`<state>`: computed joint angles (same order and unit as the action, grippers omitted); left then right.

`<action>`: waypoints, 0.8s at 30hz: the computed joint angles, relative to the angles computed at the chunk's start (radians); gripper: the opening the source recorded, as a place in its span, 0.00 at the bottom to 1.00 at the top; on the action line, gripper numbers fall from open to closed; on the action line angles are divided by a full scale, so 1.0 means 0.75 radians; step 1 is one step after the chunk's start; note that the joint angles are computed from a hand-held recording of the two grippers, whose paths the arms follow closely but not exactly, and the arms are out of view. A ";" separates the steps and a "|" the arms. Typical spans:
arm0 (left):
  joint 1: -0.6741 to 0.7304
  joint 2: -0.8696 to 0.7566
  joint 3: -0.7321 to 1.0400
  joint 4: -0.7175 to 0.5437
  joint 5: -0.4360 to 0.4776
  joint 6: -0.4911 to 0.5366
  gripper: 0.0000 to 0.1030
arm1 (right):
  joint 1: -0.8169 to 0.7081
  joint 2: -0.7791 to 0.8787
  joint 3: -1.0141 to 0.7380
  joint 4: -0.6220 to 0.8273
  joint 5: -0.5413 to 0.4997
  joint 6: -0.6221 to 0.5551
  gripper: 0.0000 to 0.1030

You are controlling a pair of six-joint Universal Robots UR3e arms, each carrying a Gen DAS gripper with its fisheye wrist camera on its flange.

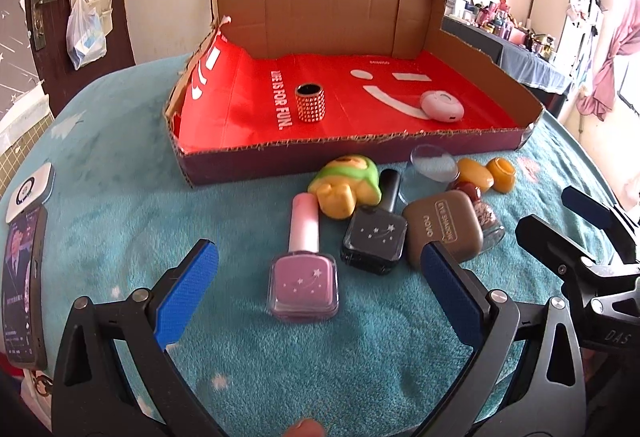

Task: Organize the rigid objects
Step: 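Withdraw both tools from the box back toward the remaining items, then grasp the pink nail polish bottle with the left tool while the right tool grasps the red-lidded glitter jar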

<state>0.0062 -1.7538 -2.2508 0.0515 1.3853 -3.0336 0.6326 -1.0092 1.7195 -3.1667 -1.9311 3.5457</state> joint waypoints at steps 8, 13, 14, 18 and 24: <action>0.031 -0.013 -0.018 0.001 -0.024 -0.002 1.00 | 0.010 0.032 -0.029 0.033 0.008 -0.006 1.00; 0.045 -0.019 -0.030 0.005 -0.044 0.010 1.00 | 0.016 0.051 -0.050 0.067 0.001 -0.008 1.00; 0.046 -0.021 -0.036 0.012 -0.042 0.009 1.00 | 0.016 0.054 -0.053 0.072 -0.001 -0.009 1.00; 0.050 -0.038 -0.041 0.016 -0.028 0.007 1.00 | 0.023 0.077 -0.084 0.121 -0.024 -0.009 0.98; 0.060 -0.052 -0.042 0.033 -0.011 -0.005 1.00 | 0.020 0.125 -0.146 0.183 -0.012 -0.008 0.95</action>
<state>0.0514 -1.7932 -2.2823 0.0763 1.3772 -3.0370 0.6478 -0.9156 1.6102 -3.0293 -1.9402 3.5400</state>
